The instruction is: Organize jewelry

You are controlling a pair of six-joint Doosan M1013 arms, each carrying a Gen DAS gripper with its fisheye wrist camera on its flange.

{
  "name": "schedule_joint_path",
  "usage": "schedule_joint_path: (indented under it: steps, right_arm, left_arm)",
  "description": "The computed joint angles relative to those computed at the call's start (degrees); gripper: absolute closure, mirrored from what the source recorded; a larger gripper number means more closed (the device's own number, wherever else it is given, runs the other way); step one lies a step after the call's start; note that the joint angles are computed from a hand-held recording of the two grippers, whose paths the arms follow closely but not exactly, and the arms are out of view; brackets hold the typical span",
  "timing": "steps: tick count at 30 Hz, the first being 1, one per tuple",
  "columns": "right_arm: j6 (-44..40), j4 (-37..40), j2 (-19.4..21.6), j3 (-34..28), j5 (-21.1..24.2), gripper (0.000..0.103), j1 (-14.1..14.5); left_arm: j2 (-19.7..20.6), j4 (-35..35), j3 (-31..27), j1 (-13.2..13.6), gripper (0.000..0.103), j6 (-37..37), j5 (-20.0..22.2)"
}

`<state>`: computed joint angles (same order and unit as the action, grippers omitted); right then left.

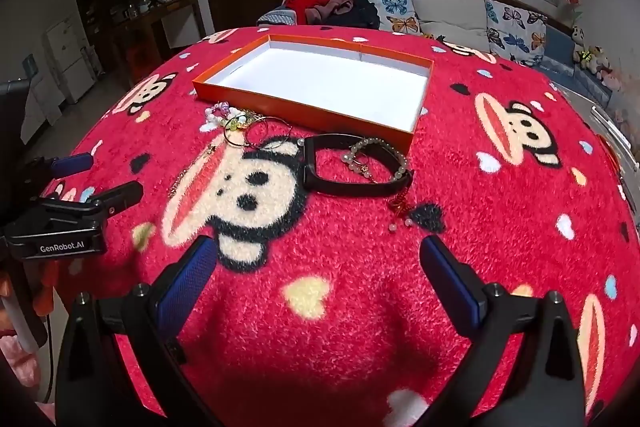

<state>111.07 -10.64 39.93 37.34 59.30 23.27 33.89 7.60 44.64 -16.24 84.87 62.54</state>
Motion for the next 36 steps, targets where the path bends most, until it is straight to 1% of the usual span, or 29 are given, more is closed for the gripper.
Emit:
schedule_joint_path:
  steps: [12,28,36]
  right_arm:
    - [0.1,0.4,0.3,-0.2,0.1,0.001,-0.1]
    - [-0.3,0.9,0.5,-0.5,0.6,0.001,-0.1]
    - [-0.7,1.2,0.9,-1.3,1.0,0.001,-0.1]
  left_arm:
    - [0.3,-0.5,-0.2,-0.3,0.000,1.0,0.3]
    - [0.6,-1.1,-0.3,0.0,0.000,0.7,0.6]
    - [1.6,-2.2,-1.7,0.3,0.000,1.6,1.1]
